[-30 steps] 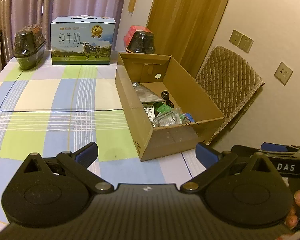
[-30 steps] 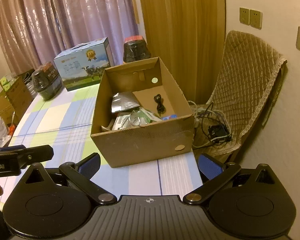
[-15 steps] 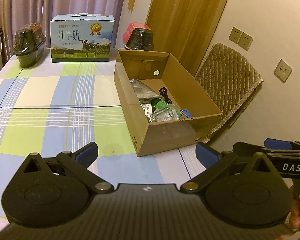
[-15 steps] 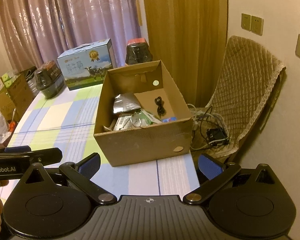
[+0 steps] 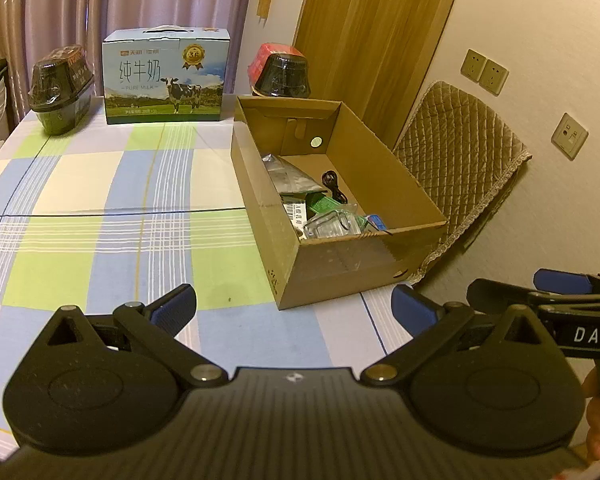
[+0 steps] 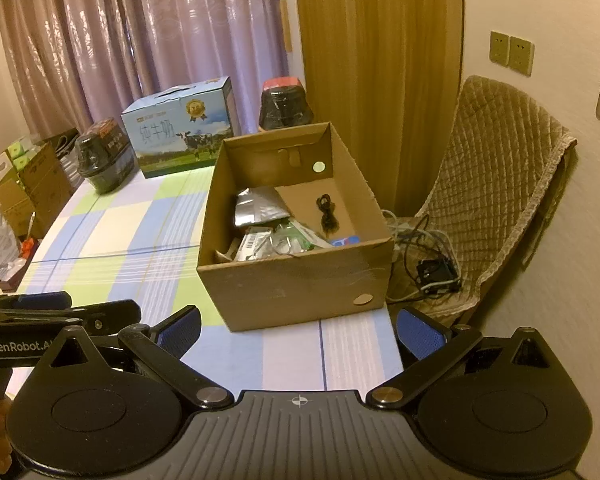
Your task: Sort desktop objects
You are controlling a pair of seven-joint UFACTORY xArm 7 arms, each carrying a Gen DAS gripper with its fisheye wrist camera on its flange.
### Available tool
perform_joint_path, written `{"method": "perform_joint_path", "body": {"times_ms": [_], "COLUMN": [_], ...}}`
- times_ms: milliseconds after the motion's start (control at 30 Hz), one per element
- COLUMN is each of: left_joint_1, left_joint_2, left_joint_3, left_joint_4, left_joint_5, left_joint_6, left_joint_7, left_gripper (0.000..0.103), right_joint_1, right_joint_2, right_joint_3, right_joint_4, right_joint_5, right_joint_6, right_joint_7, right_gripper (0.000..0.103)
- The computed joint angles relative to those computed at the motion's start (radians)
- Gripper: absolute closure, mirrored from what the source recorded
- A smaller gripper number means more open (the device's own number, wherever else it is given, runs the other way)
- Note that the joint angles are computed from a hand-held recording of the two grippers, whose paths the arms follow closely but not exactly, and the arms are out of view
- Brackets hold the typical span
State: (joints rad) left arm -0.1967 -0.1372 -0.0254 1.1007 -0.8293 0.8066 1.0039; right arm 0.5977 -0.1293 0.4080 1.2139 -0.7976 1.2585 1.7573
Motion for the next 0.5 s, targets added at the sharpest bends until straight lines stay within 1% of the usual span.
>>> {"method": "perform_joint_path", "body": {"times_ms": [500], "left_joint_1": [-0.004], "left_joint_2": [0.0], "left_joint_3": [-0.004], "left_joint_4": [-0.007], "left_joint_5": [0.005], "left_joint_6": [-0.012], "left_joint_7": [-0.003], "left_gripper": [0.001], "right_joint_1": [0.001], "right_joint_2": [0.007], "right_joint_3": [-0.007], "right_joint_4": [0.002], "right_joint_5": [0.002], "right_joint_6": [-0.014], "right_joint_7": [-0.001], "right_gripper": [0.002]}}
